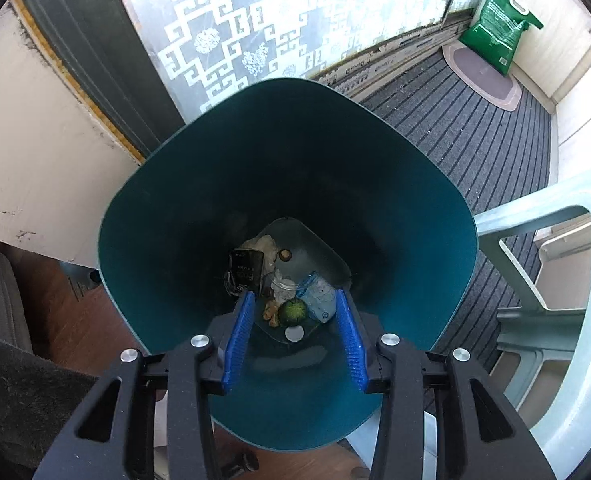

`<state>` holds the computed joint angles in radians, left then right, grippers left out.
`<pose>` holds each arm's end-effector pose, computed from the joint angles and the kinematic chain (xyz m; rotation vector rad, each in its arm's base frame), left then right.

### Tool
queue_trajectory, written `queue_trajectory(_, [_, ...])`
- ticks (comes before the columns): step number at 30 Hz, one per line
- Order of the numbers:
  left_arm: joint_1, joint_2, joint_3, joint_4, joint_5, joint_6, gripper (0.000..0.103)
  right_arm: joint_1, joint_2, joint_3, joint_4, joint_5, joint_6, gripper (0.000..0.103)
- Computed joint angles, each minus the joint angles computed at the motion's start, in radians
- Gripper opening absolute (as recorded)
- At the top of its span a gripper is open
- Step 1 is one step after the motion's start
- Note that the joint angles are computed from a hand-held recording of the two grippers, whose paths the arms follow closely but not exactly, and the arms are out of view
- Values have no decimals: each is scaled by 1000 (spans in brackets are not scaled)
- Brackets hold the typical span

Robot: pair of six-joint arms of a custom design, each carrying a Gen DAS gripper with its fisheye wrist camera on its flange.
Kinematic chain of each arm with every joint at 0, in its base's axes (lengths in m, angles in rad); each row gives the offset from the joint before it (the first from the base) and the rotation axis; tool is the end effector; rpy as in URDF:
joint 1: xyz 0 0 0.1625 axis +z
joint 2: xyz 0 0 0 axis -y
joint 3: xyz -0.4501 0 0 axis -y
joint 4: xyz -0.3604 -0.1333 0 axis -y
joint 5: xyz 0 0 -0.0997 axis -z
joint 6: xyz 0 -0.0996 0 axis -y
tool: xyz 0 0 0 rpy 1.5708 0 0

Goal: Collect trash

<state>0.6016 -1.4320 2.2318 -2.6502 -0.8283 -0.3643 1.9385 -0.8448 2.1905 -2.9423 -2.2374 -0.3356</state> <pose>-0.2405 -0.4085 0.3068 0.6328 2.5018 -0.9053 0.2398 -0.4230 0.0721 0.8422 -2.3274 0.0457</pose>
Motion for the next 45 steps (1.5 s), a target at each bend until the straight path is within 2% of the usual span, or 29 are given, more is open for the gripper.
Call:
queue_trajectory(2, [-15,-5,1,3,16,-5,7,14,-10,5,-12,5,-5,31])
queue_trajectory(7, [-65,-31,11,9,56,-11,10,51,-71,30,-43,39,-5,24])
queue_trajectory(10, [-88,-47,22,29,81,-28,18,77,-128,53,-61,70,6,24])
queue_trajectory(12, [-109,-60,33,43,97,-46,30,90,-162,66,-68,80,10,24])
queue_trajectory(16, [-146,-87,55,64,113,-77,41,121,-247,103,-97,71,18,24])
queue_trajectory(18, [-166,-93,64,75,132,-99,51,137,-288,121,-120,55,16,24])
queue_trajectory(21, [-200,-98,84,95,168,-133,58,148,-387,158,-135,76,24,24])
queue_trajectory(24, [-240,-94,103,105,198,-141,69,157,-466,193,-167,83,7,34])
queue_trajectory(30, [-314,-88,146,66,248,-119,92,191,-660,268,-197,97,-13,63])
queue_trajectory(34, [-347,-90,169,67,248,-136,95,203,-829,314,-147,82,-27,79])
queue_trajectory(35, [-354,-91,173,73,250,-146,96,202,-875,323,-130,82,-16,85])
queue_trajectory(37, [-362,-91,178,76,247,-166,97,201,-966,339,-86,73,14,92])
queue_trajectory(41, [-380,-102,187,87,239,-212,100,200,-1090,362,-28,18,35,98])
queue_trajectory(45, [-399,-112,187,149,212,-261,100,190,-1194,377,40,-21,24,99])
